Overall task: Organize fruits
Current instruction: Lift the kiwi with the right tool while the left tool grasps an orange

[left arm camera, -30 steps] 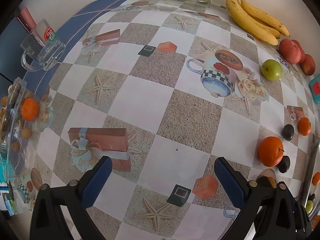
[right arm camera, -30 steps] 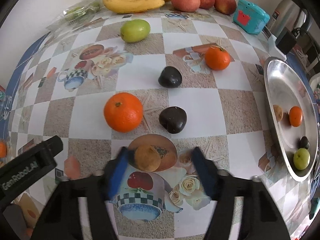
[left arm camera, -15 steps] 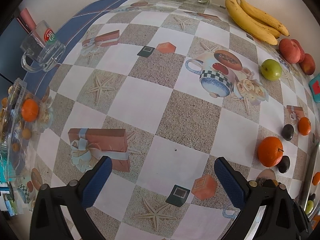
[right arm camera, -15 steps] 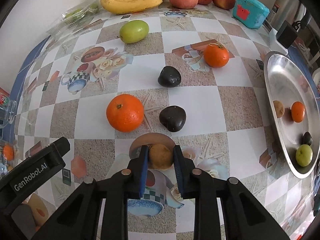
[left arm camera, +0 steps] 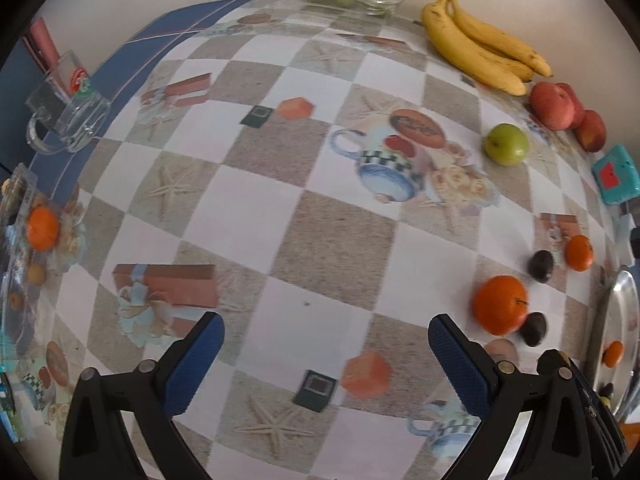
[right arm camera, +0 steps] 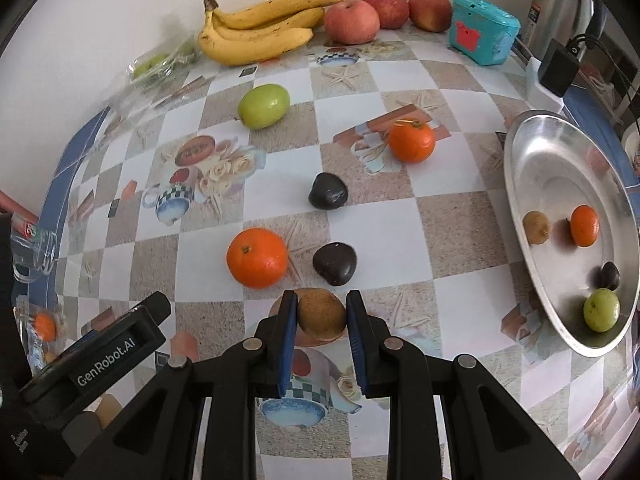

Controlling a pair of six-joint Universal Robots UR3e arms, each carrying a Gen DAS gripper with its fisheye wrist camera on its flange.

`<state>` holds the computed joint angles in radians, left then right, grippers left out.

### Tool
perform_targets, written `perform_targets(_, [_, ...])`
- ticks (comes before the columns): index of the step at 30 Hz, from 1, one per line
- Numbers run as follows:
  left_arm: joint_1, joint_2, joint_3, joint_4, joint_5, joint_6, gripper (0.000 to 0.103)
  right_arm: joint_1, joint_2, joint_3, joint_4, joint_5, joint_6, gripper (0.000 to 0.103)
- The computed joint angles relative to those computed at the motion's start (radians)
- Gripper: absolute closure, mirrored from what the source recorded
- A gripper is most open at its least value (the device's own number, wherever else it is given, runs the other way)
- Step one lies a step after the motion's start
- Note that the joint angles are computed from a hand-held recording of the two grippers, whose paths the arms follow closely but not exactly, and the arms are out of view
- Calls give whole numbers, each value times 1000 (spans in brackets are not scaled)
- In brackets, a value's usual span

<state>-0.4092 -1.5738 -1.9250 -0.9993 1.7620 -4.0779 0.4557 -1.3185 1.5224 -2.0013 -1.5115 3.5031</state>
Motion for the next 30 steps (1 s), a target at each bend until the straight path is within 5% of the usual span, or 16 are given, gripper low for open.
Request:
perform_targets(11, [-65,-124,90,158,-28,49,2,-103,-93,86,-20,-2,-30,77])
perform_targets(17, [-104,-218,162,237,-35,81,17,-171,-160,143,-21,9,-65,77])
perform_targets(24, [-128,-300,213,291,-41,97,50,-238,-220,193,-17,27,-104,77])
perform_targets(30, [-133,-333,234,286,-29,92,60,-275,-249,218,-14,44,-129,77])
